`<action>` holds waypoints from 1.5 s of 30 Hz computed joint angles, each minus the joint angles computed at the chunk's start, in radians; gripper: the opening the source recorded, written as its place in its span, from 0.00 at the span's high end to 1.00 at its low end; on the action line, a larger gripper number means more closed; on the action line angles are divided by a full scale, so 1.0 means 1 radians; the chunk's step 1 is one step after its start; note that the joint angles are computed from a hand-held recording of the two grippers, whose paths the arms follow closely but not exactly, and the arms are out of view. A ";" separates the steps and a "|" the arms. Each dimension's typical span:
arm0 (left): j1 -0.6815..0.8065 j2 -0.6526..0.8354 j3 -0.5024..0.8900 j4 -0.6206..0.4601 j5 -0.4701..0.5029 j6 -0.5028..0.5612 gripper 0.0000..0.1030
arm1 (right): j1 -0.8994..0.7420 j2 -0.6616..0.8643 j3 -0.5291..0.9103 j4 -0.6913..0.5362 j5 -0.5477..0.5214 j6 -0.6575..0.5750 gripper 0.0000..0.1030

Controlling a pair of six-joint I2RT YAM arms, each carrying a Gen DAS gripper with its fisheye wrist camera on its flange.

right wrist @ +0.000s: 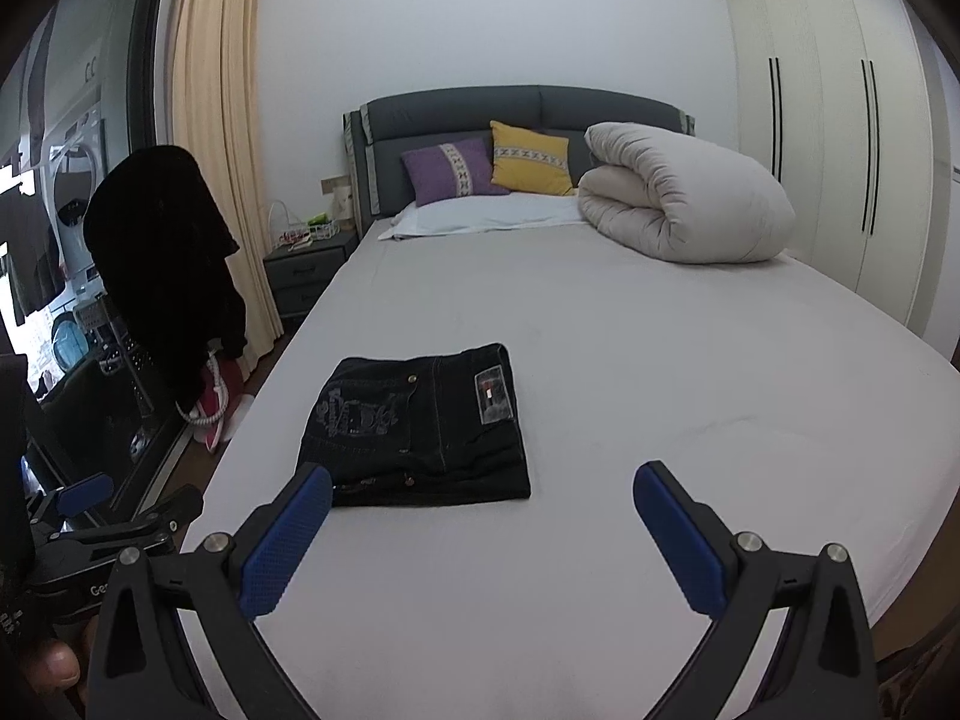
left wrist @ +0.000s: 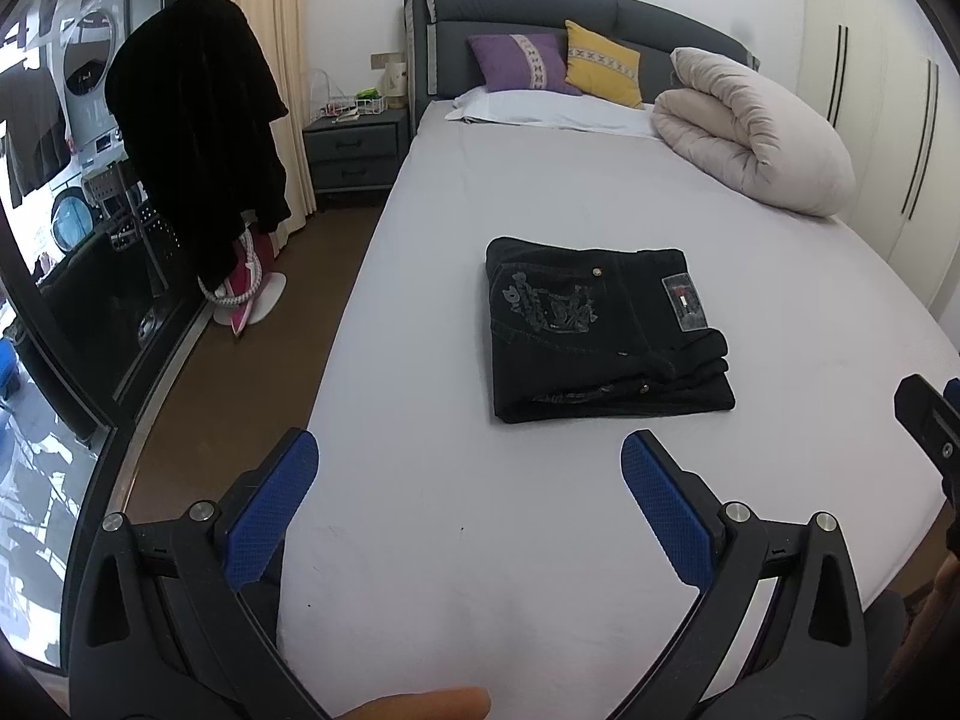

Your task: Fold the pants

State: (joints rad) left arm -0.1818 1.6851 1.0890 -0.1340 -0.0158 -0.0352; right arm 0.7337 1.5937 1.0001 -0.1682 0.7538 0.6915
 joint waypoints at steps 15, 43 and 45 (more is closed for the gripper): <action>0.004 0.084 0.034 0.012 0.008 -0.028 0.00 | -0.017 0.071 0.064 -0.058 -0.068 0.022 0.00; -0.007 0.091 0.018 0.032 0.004 -0.042 0.00 | -0.010 0.088 0.079 -0.082 -0.081 0.039 0.00; -0.007 0.087 0.016 0.031 0.004 -0.043 0.00 | -0.011 0.089 0.070 -0.072 -0.084 0.038 0.00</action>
